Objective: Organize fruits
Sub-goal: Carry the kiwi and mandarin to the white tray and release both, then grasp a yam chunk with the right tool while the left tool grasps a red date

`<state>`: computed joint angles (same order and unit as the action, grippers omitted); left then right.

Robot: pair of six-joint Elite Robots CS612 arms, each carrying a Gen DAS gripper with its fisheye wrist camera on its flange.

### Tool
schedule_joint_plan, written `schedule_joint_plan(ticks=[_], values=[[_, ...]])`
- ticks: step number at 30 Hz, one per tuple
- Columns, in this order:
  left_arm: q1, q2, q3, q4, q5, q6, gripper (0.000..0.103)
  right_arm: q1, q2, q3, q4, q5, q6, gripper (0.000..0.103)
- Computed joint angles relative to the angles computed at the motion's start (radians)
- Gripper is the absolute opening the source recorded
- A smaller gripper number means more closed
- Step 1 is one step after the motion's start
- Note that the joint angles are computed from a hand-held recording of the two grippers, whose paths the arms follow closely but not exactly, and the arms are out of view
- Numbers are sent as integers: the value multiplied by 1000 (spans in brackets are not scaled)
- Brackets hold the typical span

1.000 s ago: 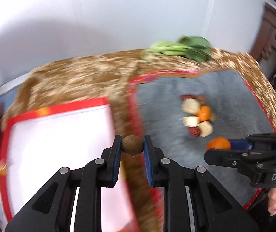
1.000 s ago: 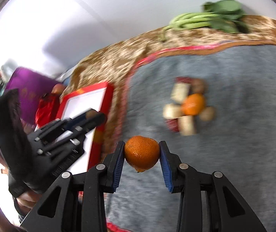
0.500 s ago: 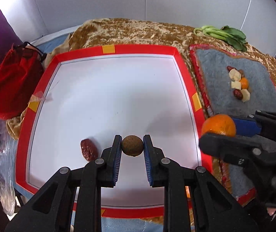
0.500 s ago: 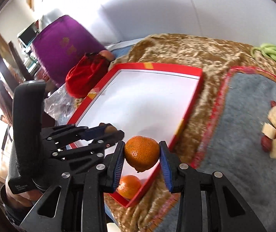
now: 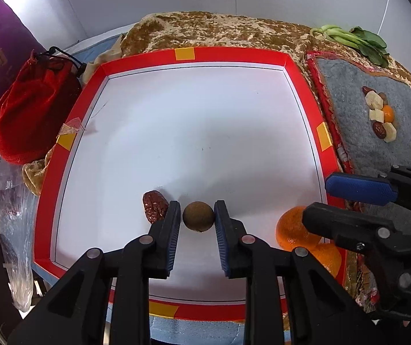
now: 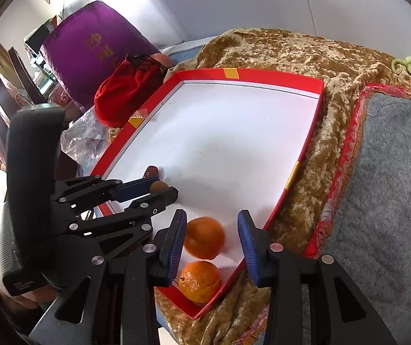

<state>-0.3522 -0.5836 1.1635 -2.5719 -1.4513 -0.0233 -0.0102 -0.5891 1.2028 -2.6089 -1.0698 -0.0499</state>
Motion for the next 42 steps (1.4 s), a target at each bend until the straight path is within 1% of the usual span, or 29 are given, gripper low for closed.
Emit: schedule_joint_plan(ticks=[1, 3, 4, 5, 6, 7, 8, 9, 10, 13, 17, 19, 20, 22, 24, 26, 28, 30, 33, 35, 36, 38, 40, 42], values=[[1, 0, -1, -6, -7, -9, 25, -3, -3, 2, -2, 5, 7, 41], [-1, -2, 2, -26, -11, -17, 33, -11, -12, 18, -33, 10, 33, 41], [-5, -2, 3, -41, -1, -18, 36, -15, -17, 26, -49, 11, 45, 41], [-9, -3, 5, -57, 14, -16, 41, -19, -21, 32, -60, 13, 56, 41], [-15, -4, 9, -82, 33, -8, 42, -26, -27, 42, -78, 14, 77, 41], [-20, -4, 11, -104, 41, 1, 43, -33, -33, 51, -90, 13, 96, 41], [-24, -4, 14, -125, 44, 8, 45, -39, -38, 55, -96, 10, 109, 41], [-28, -4, 16, -144, 43, 16, 51, -47, -43, 62, -100, 7, 125, 41], [-32, -5, 19, -165, 35, 27, 53, -57, -48, 71, -108, 1, 147, 41], [-46, -7, 26, -223, 1, 70, 56, -89, -59, 93, -132, -2, 214, 41], [-67, -5, 28, -250, -25, 127, 57, -136, -71, 129, -159, -16, 315, 41], [-76, -4, 26, -246, -43, 159, 57, -159, -75, 146, -152, -20, 356, 41], [-83, -3, 26, -245, -43, 173, 57, -170, -72, 148, -146, -9, 387, 41], [-92, -1, 25, -239, -53, 199, 57, -185, -64, 147, -132, 13, 423, 41], [-99, 2, 18, -226, -66, 216, 57, -193, -50, 134, -100, 29, 449, 38], [-105, 4, 13, -213, -78, 228, 57, -191, -38, 119, -80, 27, 456, 35], [-107, 5, 10, -202, -90, 234, 57, -182, -27, 100, -63, -16, 455, 34], [-106, 9, 0, -177, -115, 236, 57, -179, -15, 82, -44, -44, 468, 27], [-101, 17, -25, -120, -173, 220, 57, -183, -3, 78, -63, -39, 483, 26], [-98, 28, -53, -70, -226, 205, 57, -182, 0, 73, -65, -47, 471, 26], [-99, 33, -63, -55, -241, 201, 57, -182, 2, 69, -64, -49, 464, 26], [-104, 41, -79, -31, -246, 205, 57, -179, 9, 59, -60, -53, 450, 25], [-112, 49, -94, -10, -234, 214, 57, -180, 15, 52, -69, -48, 457, 25], [-117, 54, -102, 7, -225, 215, 57, -179, 18, 44, -59, -49, 454, 22]])
